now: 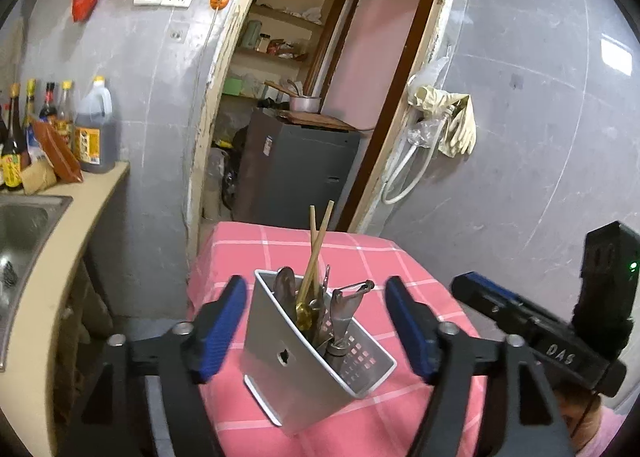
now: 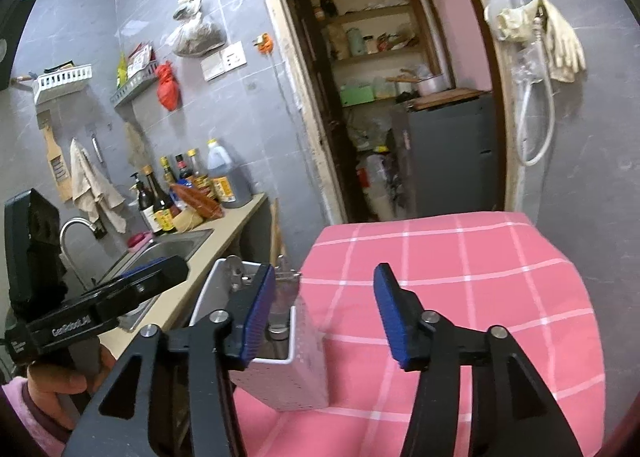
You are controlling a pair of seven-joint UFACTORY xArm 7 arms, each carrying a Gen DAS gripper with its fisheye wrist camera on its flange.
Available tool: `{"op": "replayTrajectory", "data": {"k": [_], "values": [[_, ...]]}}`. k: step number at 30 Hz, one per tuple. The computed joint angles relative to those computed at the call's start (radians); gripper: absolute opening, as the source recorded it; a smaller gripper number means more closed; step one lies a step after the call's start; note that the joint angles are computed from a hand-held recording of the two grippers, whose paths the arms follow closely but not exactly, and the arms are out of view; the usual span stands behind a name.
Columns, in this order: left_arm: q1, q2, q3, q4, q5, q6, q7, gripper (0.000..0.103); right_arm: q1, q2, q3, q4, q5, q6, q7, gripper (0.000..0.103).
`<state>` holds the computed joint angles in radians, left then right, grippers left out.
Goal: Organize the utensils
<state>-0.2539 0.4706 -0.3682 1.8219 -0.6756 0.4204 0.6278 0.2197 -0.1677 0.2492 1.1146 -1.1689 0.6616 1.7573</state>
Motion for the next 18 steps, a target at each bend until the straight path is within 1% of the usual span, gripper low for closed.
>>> {"op": "replayTrajectory", "data": {"k": [1,2,3,4,5,6,7,9,11,13,15,18], "values": [[-0.005,-0.01,0.003,-0.017,0.002,-0.023,0.0,0.082,0.002,-0.011,0.003,-0.007,0.002,0.014,0.001,0.055],[-0.005,-0.02,0.001,-0.034,0.0,-0.043,0.003,0.086,0.002,-0.019,0.006,-0.01,0.006,0.027,-0.001,0.059],[-0.007,-0.029,0.002,-0.048,0.002,-0.059,0.003,0.089,0.003,-0.031,0.011,-0.018,0.009,0.042,-0.002,0.063],[-0.015,-0.038,0.008,-0.064,0.011,-0.08,-0.009,0.094,0.002,-0.036,0.015,-0.019,0.012,0.055,-0.007,0.065],[-0.023,-0.048,0.015,-0.081,0.022,-0.101,-0.023,0.099,0.003,-0.049,0.022,-0.029,0.017,0.079,-0.011,0.069],[-0.03,-0.057,0.021,-0.097,0.036,-0.123,-0.038,0.1,0.003,-0.058,0.028,-0.032,0.021,0.095,-0.017,0.073],[-0.033,-0.066,0.023,-0.114,0.047,-0.144,-0.047,0.102,0.001,-0.068,0.032,-0.039,0.025,0.107,-0.021,0.075],[-0.031,-0.083,0.017,-0.147,0.063,-0.174,-0.055,0.102,0.0,-0.097,0.049,-0.059,0.032,0.149,-0.023,0.082],[-0.021,-0.098,0.008,-0.173,0.069,-0.182,-0.061,0.102,-0.003,-0.125,0.066,-0.077,0.041,0.189,-0.023,0.086],[-0.002,-0.117,-0.013,-0.202,0.049,-0.191,-0.051,0.102,-0.007,-0.154,0.082,-0.095,0.046,0.219,-0.018,0.09],[0.014,-0.143,-0.034,-0.241,0.015,-0.207,-0.029,0.102,-0.011,-0.179,0.099,-0.108,0.06,0.25,-0.02,0.099],[0.006,-0.182,-0.028,-0.289,0.002,-0.217,-0.029,0.102,-0.012,-0.222,0.125,-0.133,0.091,0.295,-0.03,0.101]]}}
